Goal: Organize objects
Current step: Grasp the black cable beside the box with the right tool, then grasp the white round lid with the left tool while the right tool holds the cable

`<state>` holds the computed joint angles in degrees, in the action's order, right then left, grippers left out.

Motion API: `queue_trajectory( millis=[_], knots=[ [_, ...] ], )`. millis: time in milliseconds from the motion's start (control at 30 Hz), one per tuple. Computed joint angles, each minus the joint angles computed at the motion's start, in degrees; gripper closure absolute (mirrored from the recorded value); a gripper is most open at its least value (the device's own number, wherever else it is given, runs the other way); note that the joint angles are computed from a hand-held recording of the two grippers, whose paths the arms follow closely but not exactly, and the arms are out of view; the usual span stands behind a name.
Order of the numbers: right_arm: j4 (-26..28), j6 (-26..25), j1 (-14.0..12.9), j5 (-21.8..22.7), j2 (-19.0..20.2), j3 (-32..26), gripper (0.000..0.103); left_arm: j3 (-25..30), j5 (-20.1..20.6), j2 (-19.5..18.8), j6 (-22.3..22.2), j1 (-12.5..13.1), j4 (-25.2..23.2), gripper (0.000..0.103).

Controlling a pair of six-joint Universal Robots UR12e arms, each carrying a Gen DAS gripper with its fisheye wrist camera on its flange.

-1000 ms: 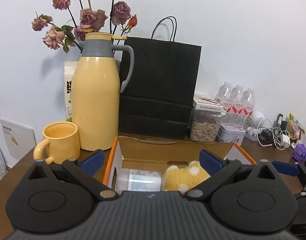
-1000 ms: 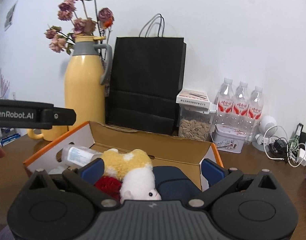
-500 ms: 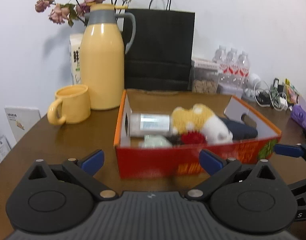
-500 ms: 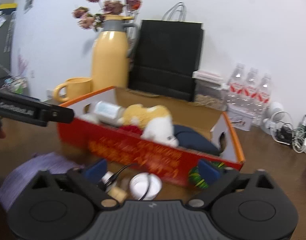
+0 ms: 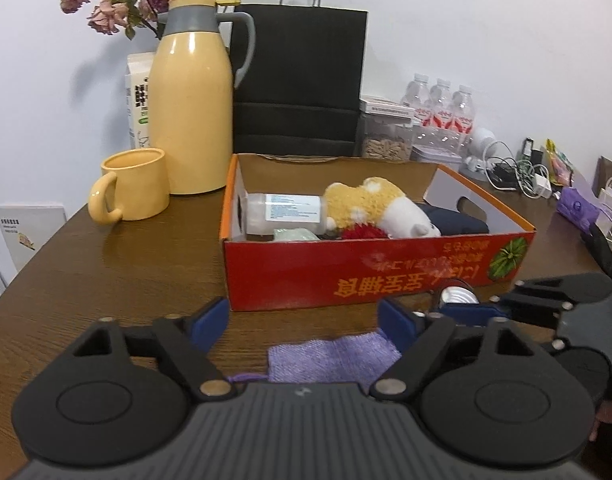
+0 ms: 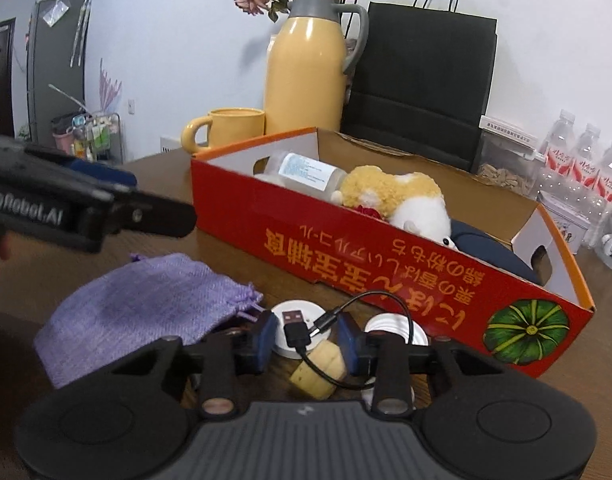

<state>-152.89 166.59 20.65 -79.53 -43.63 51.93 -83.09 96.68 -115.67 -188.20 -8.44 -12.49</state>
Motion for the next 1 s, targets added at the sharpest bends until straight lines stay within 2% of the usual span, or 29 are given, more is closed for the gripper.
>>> queue_trajectory(
  millis=[300, 433, 467, 500, 533, 667, 767, 833, 1000],
  knots=[
    [-1.03, 1.3, -0.53, 2.77, 0.09, 0.28, 0.086, 0.47, -1.41, -0.51, 0.25, -0.07, -0.39, 0.024],
    [-1.96, 4.27, -1.12, 4.5, -0.06, 0.64, 0.087, 0.57, -1.1, -0.61, -0.11, -0.05, -0.76, 0.023],
    [-2.45, 4.95, -1.23, 4.63, -0.17, 0.85, 0.09, 0.59, -1.1, -0.63, -0.19, -0.04, -0.79, 0.023],
    [-2.86, 5.35, -1.32, 4.74, -0.25, 1.01, 0.102, 0.58, -1.07, -0.65, -0.16, -0.05, -0.75, 0.023],
    [-3.36, 5.94, -1.44, 4.86, -0.32, 1.16, 0.102, 0.62, -1.11, -0.69, 0.01, -0.08, -0.77, 0.023],
    [-3.24, 7.03, -1.73, 4.83, -0.41, 1.23, 0.102, 1.45, -1.6, -1.2, 1.28, -0.34, -1.57, 0.023],
    [-2.82, 7.81, -1.9, 5.76, -0.19, 0.94, 0.091, 2.05, -1.83, -1.62, 1.66, -0.52, -2.18, 0.023],
    [-3.07, 7.77, -2.03, 6.94, -0.2, 1.03, 0.088, 2.08, -1.85, -1.72, 1.52, -0.57, -2.23, 0.023],
    [0.16, 4.5, -1.65, 6.82, 0.98, -1.39, 0.084, 1.94, -2.35, -1.68, 1.4, -0.4, -1.85, 0.023]
  ],
)
